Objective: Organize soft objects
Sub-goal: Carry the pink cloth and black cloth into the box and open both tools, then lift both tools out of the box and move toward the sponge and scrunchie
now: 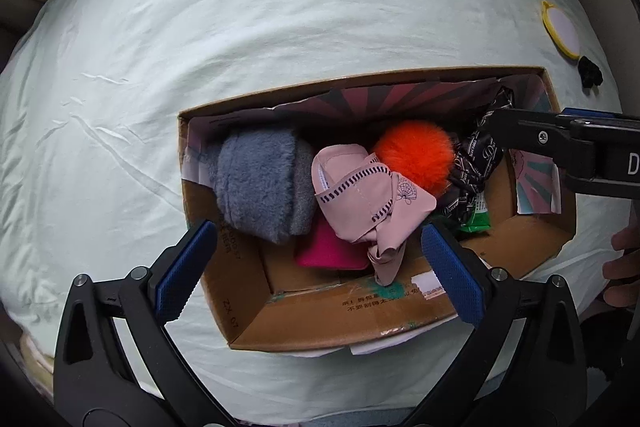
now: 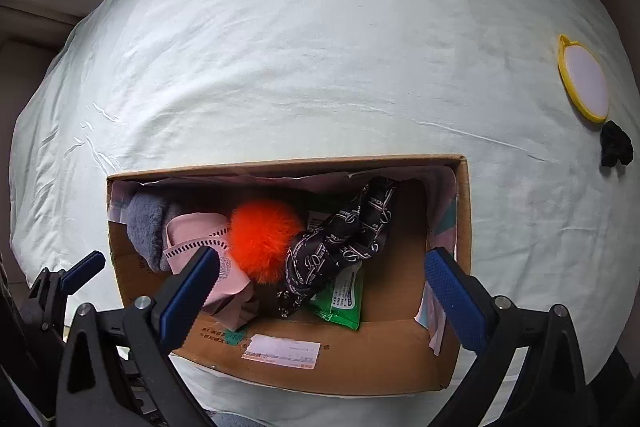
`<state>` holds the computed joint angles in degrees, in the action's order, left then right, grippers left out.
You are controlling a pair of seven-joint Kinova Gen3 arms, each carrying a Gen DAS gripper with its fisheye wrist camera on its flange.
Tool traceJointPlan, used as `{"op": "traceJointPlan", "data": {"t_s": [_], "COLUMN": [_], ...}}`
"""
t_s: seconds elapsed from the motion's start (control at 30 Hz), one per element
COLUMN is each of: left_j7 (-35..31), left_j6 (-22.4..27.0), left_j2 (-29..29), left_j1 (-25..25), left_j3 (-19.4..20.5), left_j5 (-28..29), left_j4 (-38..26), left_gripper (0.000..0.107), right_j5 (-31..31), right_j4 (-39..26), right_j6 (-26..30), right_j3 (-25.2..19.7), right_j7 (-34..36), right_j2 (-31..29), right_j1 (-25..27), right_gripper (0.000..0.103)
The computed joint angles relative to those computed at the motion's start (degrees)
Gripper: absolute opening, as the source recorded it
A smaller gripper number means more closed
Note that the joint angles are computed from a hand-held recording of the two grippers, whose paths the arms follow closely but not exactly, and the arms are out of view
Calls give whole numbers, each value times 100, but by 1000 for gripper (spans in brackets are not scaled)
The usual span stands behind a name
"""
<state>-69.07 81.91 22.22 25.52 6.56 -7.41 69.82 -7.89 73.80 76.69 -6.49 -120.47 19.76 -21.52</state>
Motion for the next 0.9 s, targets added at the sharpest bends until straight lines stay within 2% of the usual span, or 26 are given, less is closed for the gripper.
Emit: {"op": "traceJointPlan", "data": {"t_s": [0.47, 0.9], "left_j7": [173, 739], "left_j6": [91, 393], "left_j2": [-503, -1392], "left_j1": [120, 368], "left_j3": [58, 291], "left_j5": [-277, -837], "left_j4": [152, 217], "left_gripper": [102, 102], "right_j5": [210, 1112], "right_j4": [56, -167], "right_j6": [17, 542], "right_j3": [-79, -318], "right_j7": [-113, -669], "right_j2": [-499, -1375], "right_j1": [-219, -785], "right_gripper": [102, 102]}}
